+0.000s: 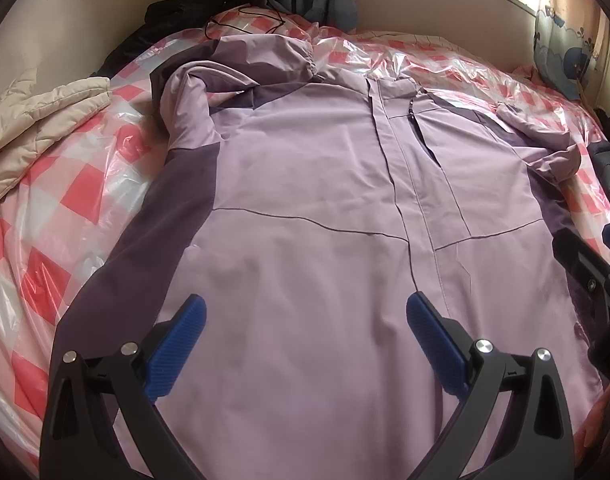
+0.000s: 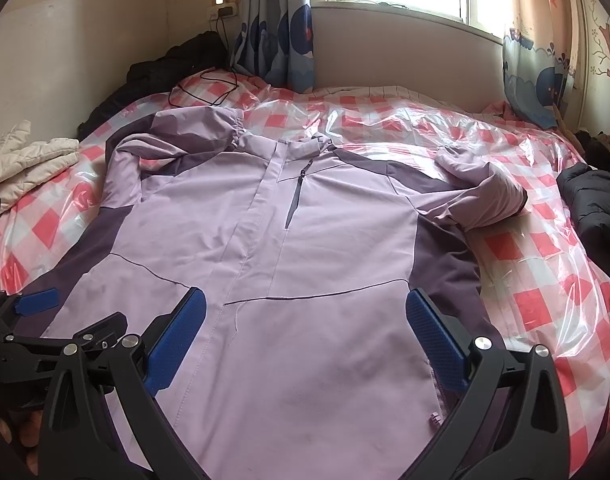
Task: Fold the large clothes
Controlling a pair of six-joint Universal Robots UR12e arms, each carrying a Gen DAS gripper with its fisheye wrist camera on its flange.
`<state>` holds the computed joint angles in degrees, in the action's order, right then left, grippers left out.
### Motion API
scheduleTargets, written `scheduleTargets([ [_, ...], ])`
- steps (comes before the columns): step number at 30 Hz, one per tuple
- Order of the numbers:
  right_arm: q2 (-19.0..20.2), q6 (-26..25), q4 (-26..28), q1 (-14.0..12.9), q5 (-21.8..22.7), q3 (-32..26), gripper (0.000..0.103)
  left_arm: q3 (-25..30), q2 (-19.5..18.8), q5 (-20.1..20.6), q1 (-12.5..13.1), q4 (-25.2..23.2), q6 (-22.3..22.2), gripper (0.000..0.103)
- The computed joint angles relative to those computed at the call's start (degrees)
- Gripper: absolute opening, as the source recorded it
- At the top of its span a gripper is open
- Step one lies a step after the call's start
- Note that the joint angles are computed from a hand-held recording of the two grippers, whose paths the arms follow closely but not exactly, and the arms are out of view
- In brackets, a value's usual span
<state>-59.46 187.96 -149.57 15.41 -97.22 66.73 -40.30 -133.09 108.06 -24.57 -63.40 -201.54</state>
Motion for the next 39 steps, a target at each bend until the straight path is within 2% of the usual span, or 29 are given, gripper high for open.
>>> scheduleTargets([
  [10,0.08,-0.01,0.08,0.03,-0.1,-0.13,0.097,0.64,-0.38,-0.12,-0.15,-0.97,0.74,0.096],
  [12,0.09,0.02,0.07,0.04,-0.12,-0.14,0.097,-0.21,-0.16,0.32,-0.2,1.11,0.94,0.096],
  [20,0.08,-0.06,0.16,0.01,-0.09,-0.16,0.097,-0.93,-0.01,1.24,-0.27,3.07,1.39,0.096],
  [21,0.03,-0.11,0.11,-0.01,-0.12,-0.08,0.097,-0.4,-0.11,0.82,-0.18,1.62,1.18,0.096],
  [30,-0.14,-0.07,-0.04,-0.04,-0.26,0.37,0.097,-0.62,-0.04,0.74,-0.08,1.94,1.55,0.096],
  [35,-0.19,-0.08,-0.14,-0.06,-0.2,0.5,0.097,-1.5,0.09,1.66,-0.23,4.47,2.15,0.096],
  [39,-0.15,0.0,0.0,-0.04,-0.25,0.37,0.097,-1.05,-0.11,0.53,-0.26,3.92,1.5,0.096],
])
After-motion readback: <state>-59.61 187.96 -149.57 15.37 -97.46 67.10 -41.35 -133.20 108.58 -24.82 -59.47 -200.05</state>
